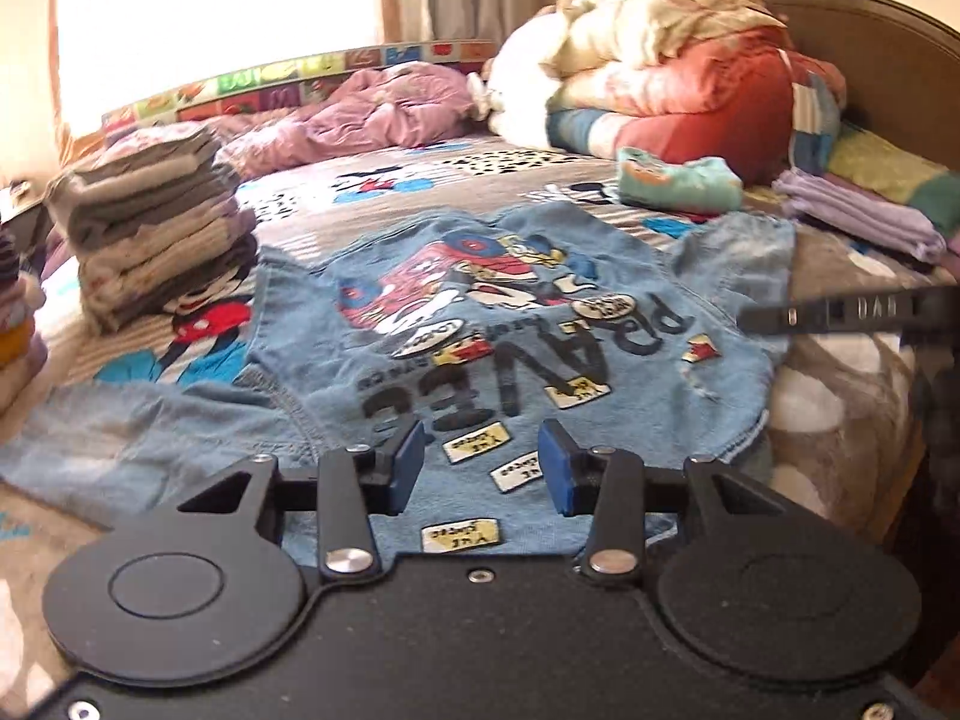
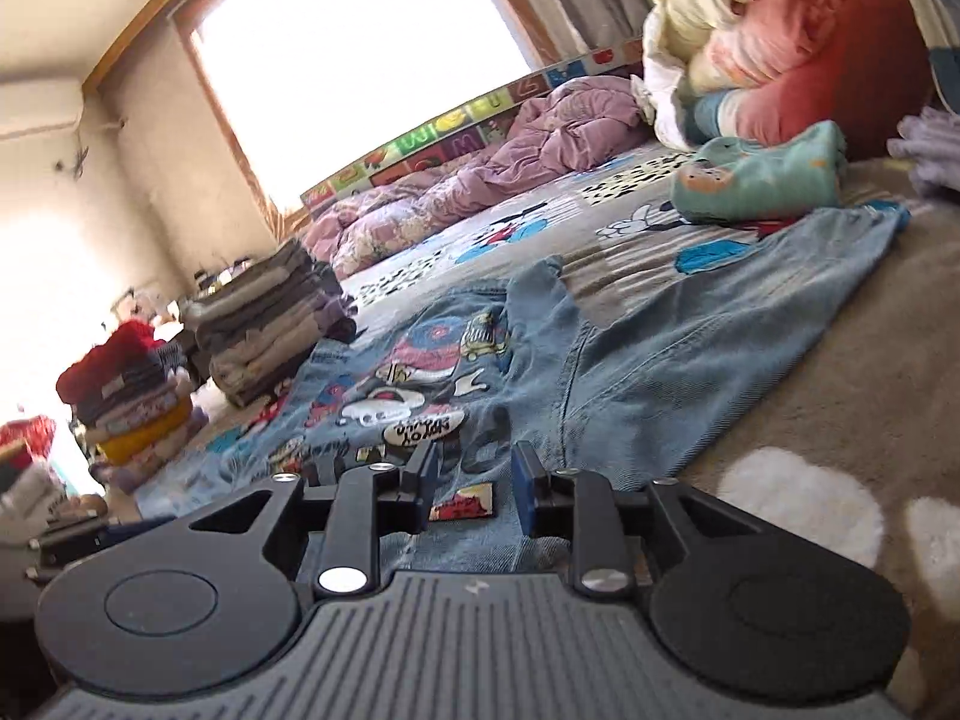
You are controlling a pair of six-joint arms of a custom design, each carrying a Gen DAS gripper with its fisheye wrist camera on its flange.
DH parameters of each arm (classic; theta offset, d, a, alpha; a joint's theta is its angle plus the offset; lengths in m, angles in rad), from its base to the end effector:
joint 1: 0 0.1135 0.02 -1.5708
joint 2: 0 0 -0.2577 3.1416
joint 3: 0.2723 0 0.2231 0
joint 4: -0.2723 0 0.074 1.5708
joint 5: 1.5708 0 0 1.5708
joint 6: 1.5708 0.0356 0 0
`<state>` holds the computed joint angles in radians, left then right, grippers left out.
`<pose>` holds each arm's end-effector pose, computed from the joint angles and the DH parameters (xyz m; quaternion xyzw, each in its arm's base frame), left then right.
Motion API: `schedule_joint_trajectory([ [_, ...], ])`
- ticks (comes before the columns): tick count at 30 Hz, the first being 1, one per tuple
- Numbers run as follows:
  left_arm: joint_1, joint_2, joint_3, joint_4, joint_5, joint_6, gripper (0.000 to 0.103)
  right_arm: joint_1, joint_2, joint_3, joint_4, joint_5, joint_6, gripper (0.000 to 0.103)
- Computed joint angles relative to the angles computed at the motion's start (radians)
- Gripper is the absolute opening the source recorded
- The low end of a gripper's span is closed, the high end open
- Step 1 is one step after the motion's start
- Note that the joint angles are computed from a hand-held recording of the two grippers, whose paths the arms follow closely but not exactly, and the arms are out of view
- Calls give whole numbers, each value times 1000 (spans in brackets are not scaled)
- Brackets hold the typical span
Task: Fold clothes
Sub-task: 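Release the jacket and smooth it flat with both grippers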
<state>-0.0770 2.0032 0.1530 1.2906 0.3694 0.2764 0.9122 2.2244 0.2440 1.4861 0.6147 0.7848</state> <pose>0.2156 -0.0295 0.0675 0.2387 0.8310 -0.1125 0.4897 0.1612 0.1748 0.0482 0.1027 0.8266 0.1949 0.5179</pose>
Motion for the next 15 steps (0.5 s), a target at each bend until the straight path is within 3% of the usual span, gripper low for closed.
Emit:
schedule_joint_trajectory([
  [1, 27, -7, -1, -13, 42, -10, 36, -12, 32, 25, -31, -28, 24, 33],
  [3, 107, -52, -3, -106, 245, 53, 36, -26, 70, 71, -109, -68, 53, 21],
  [4, 138, -75, -3, -173, 342, 131, 36, -10, 36, 74, -173, -45, 41, 12],
  [6, 141, -97, -1, -282, 432, 261, 33, 19, -43, 85, -309, -13, 21, 13],
  [8, 81, -62, 1, -282, 395, 292, 15, 46, -61, 87, -349, 17, 31, 13],
  [10, 12, -5, 11, -247, 322, 276, 13, 81, -48, 96, -359, 63, 48, 13],
  [12, -11, 48, 29, -212, 250, 236, 4, 129, -49, 110, -376, 126, 39, 19],
  [15, -23, 84, 61, -228, 206, 178, 2, 187, -35, 117, -260, 139, -104, 19],
])
